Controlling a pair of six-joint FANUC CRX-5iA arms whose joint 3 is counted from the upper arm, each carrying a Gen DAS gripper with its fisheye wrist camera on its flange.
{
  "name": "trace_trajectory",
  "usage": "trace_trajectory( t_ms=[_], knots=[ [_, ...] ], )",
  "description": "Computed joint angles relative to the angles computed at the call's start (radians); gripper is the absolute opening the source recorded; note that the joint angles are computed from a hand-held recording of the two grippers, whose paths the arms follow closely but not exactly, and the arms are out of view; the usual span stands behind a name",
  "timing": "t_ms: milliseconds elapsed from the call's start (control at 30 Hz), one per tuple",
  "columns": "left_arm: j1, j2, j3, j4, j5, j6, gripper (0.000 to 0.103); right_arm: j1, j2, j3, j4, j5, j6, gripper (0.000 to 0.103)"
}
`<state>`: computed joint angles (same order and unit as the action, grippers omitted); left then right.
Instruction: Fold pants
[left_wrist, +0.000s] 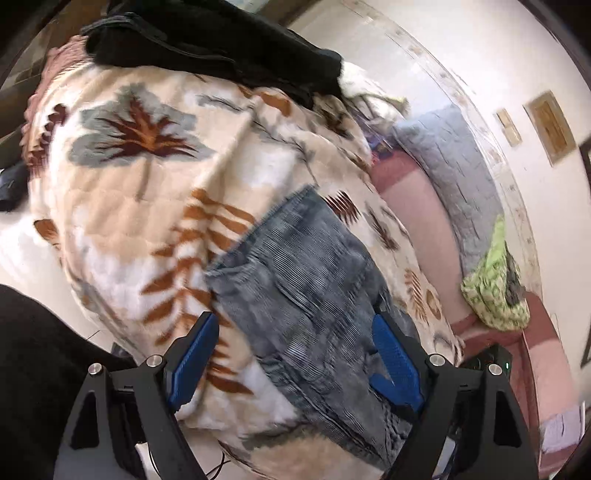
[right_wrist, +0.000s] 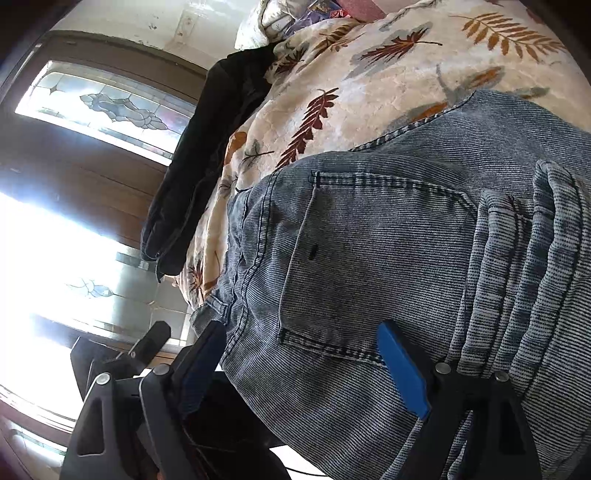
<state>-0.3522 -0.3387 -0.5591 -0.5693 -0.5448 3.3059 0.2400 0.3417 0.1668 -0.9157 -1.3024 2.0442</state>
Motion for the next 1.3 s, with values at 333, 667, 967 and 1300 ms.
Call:
trace_trajectory(
  t_ms=[333,667,967,1300],
  knots=[
    [0.114,0.070,-0.018,0.132,0.080,-0.159,0.073,-0.020,0.013,0.013,-0.028,-0.030,0.029,0.086],
    [0.028,0.127,0.133,0.019,-0.121,-0.221,0.011,-0.082,0.047,0.083,-0.127,-0.108,-0.078,0.086],
    [-0.219,0.221,0.373,-0.259,-0.357,-0.248,0.010,-0.171,0.048,0.110,-0.171,-0.145,-0.112,0.086],
    [-0.456,0.466,0.683,-0.373,-0.361,-0.566,0.010,-0.545,-0.037,-0.022,-0.220,-0.096,-0.043,0.086]
  ],
)
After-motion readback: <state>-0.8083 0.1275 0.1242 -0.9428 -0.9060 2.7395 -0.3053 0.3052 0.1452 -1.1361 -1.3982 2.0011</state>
